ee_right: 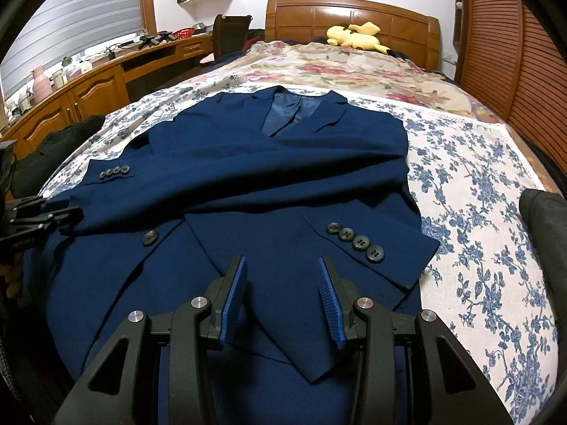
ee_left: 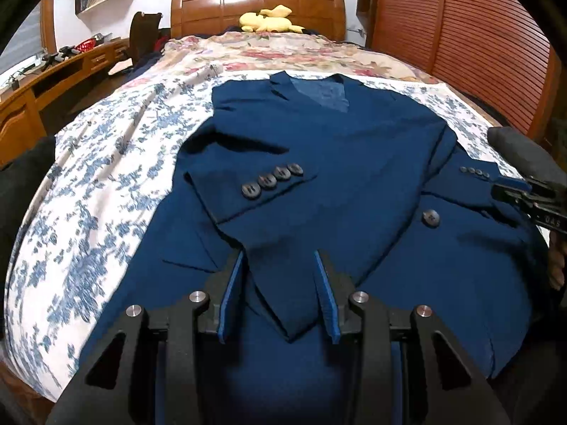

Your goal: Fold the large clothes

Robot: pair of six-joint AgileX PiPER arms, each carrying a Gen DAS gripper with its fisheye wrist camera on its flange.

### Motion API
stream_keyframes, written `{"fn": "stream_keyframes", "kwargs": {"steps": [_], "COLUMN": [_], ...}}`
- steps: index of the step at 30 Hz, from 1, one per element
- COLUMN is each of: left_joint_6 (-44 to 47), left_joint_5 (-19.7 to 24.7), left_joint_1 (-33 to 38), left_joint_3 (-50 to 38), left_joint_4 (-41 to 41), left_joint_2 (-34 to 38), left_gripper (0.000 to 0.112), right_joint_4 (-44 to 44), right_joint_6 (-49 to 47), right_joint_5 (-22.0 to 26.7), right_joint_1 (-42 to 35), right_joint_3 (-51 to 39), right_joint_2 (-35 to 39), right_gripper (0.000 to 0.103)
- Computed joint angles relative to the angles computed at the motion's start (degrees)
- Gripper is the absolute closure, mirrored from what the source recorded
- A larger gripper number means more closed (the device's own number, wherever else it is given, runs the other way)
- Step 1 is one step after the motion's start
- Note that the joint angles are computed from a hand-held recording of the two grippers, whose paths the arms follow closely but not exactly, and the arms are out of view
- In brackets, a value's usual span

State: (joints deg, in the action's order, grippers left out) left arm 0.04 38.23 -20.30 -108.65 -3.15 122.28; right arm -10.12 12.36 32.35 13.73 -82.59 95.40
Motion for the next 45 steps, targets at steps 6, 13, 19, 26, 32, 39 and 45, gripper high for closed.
{"fn": "stream_keyframes", "kwargs": {"steps": [6,13,19,26,32,39,45], "left_joint_6": [3.47,12.88,13.46,12.26,7.64,6.05,7.84], "left_joint_5": [1.46,-8.19,-5.74,-6.82,-8.1,-12.0,-12.82], "left_joint_1": [1.5,0.64,-1.04,-3.02,-4.23,-2.4,0.34], "left_joint_3": [-3.05,10.99,12.86,17.96,20.33,23.91,25.0], "left_joint_4": [-4.34,-15.55,-15.02,-12.95,-7.72,-6.46,-7.24], "left_joint_2": [1.35,-12.23,-14.72,-16.21,-17.06,-19.48,-19.92], "left_gripper": [0.11,0.111,0.111,0.111,0.108,0.038,0.035], "right_joint_4": [-0.03,-0.42,-1.46,-1.77,-1.68,-3.14,-6.37], "right_joint_6": [0.0,1.06,2.35,2.69,2.29,3.92,6.75], "right_joint_5": [-0.1,-0.23,-0.14,0.01,0.0,-0.71,-2.39], "right_joint_1": [-0.05,-0.62,-0.48,-0.14,-0.1,0.68,2.41], "right_joint_3": [0.42,1.01,1.58,1.65,1.56,3.57,9.25], "right_joint_2": [-0.37,-1.02,-1.55,-1.78,-1.71,-3.93,-9.02], "right_gripper": [0.061,0.061,0.061,0.061,0.061,0.061,0.061]}}
